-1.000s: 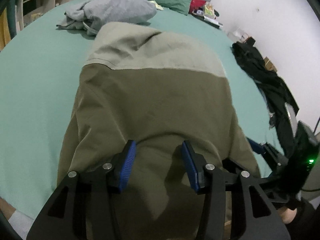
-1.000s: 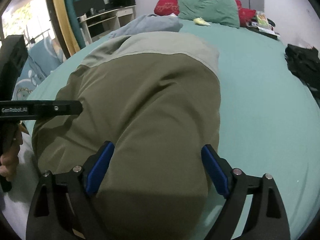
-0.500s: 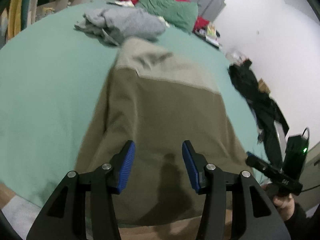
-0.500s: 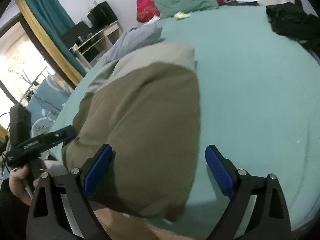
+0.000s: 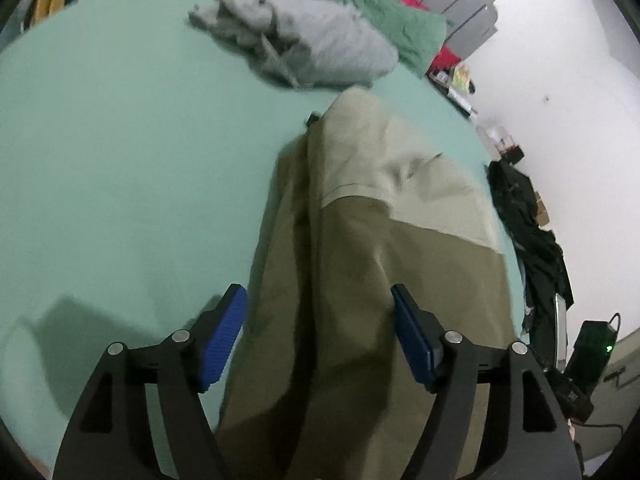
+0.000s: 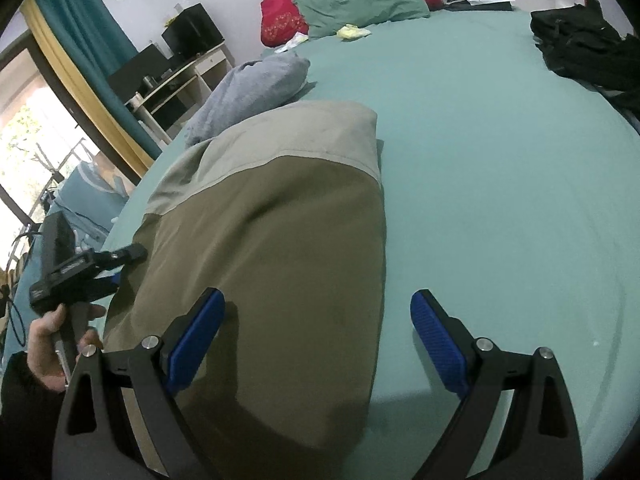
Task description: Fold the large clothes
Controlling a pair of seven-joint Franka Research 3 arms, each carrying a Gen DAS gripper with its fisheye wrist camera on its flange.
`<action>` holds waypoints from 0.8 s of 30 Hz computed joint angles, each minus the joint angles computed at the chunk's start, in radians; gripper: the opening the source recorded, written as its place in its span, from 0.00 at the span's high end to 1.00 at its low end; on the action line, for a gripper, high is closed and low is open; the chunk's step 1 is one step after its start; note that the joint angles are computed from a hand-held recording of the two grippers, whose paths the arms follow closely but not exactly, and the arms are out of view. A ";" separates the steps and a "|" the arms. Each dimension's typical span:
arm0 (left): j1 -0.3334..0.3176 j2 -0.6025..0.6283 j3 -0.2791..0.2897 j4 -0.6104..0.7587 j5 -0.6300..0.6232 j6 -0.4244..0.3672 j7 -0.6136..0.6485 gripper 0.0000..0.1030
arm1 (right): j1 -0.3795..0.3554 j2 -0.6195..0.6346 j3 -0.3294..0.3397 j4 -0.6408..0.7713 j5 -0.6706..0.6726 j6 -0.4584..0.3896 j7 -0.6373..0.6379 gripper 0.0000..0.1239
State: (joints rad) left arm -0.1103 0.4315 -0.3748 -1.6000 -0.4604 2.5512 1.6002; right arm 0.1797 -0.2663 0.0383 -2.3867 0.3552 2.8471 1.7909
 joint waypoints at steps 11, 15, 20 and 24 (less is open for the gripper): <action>0.009 0.217 -0.043 0.286 -0.007 -0.217 0.103 0.06 | 0.055 0.129 -0.080 0.093 0.276 -0.001 -0.248 0.23; 0.026 0.288 -0.107 0.378 -0.087 -0.358 0.228 0.06 | 0.053 0.191 -0.096 0.152 0.558 -0.068 -0.433 0.22; -0.027 0.319 -0.076 0.434 -0.078 -0.381 0.246 0.07 | 0.033 0.207 -0.061 0.171 0.710 -0.076 -0.588 0.22; -0.057 0.298 -0.056 0.407 -0.053 -0.333 0.248 0.15 | 0.021 0.224 -0.044 0.199 0.726 -0.140 -0.634 0.28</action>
